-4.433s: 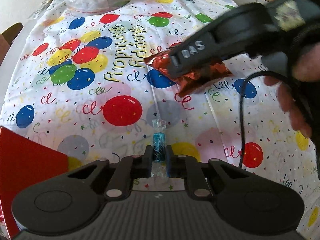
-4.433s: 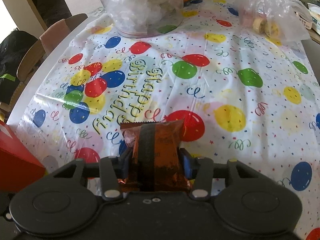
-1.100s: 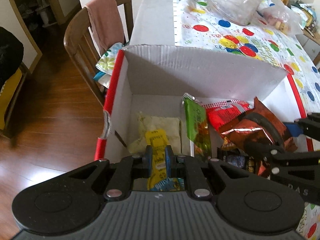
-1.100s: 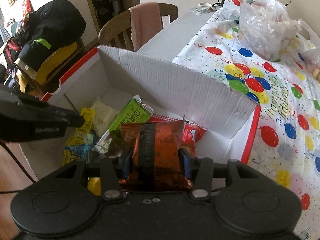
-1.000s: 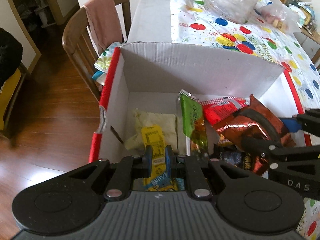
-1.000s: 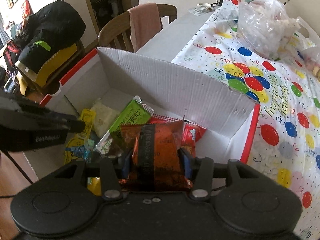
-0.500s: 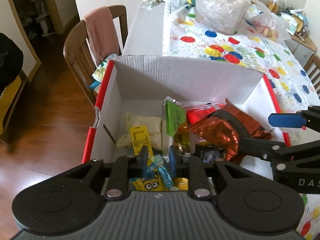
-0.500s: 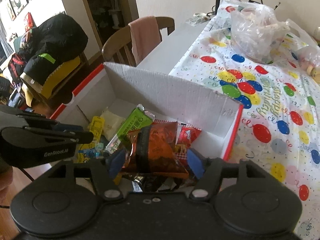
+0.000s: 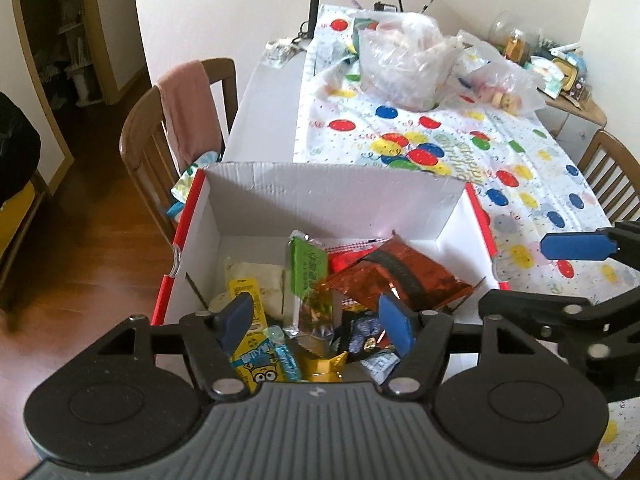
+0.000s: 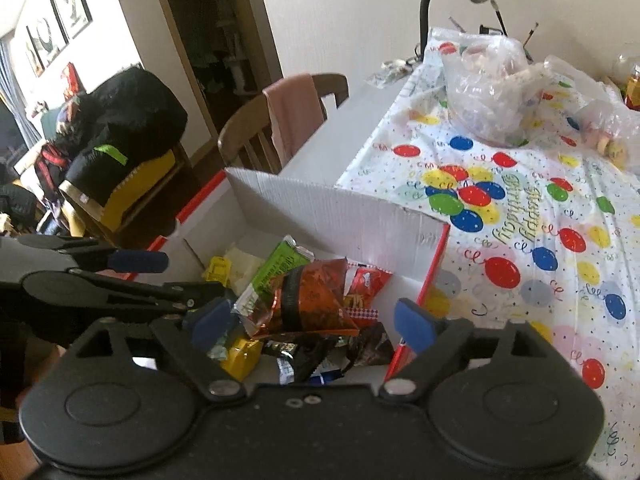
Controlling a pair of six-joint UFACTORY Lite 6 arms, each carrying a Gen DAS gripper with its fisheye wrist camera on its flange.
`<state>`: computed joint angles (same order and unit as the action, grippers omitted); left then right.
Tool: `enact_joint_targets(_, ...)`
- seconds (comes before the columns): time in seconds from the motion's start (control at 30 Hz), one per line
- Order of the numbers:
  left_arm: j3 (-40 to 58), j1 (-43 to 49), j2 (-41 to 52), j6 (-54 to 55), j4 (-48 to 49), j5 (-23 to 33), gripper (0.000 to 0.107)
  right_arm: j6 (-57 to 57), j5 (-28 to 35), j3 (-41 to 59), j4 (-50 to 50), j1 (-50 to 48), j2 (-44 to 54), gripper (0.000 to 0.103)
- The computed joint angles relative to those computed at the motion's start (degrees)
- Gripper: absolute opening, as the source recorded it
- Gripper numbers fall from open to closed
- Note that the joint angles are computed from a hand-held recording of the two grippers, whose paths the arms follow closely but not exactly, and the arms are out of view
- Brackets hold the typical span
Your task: Organize snacks
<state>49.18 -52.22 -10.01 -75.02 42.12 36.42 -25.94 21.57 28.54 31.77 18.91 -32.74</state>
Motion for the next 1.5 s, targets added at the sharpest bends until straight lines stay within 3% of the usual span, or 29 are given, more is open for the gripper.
enact_joint_targets(0.13, 0.36, -2.22, -0.95, -2.33, 1.54, 1.31, 0.074, 1.09, 1.56, -1.87, -1.27, -1.63, -6.11, 0.097)
enact_joint_targets(0.23, 0.46, -3.64, -1.67, -3.90, 2.54, 1.98, 0.074, -3.46, 3.92, -2.83, 3.06, -4.81, -9.35, 0.101)
enact_joint_targets(0.6, -1.53, -10.77, -6.57, -13.42, 9.24, 6.31, 0.087, -10.03, 10.14, -7.40, 7.82, -13.80, -21.79, 0.103)
enact_joint_targets(0.7, -2.21, -12.09, -7.22, -15.52, 10.19, 6.89, 0.103, -12.62, 12.89, -8.99, 10.28, -17.46, -25.12, 0.103)
enact_joint_targets(0.9, -2.86, -15.14, -7.84, -20.24, 12.67, 9.04, 0.103, -13.92, 17.75, -12.86, 12.08, -21.83, -34.04, 0.103)
enact_joint_targets(1.17, -2.13, -19.75, -8.70, -22.60, 11.29, 14.78, 0.103, 4.77, 17.05, -15.29, -0.67, -14.13, -43.08, 0.103)
enact_joint_targets(1.33, -2.15, -22.25, -9.23, -23.99, 11.21, 18.39, 0.103, 6.00, 21.08, -15.02, 1.26, -16.37, -44.14, 0.103)
enact_joint_targets(1.5, -2.58, -24.45, -10.00, -26.88, 11.54, 21.63, 0.103, 24.53, 18.05, -15.62, -13.47, -6.17, -47.68, 0.103)
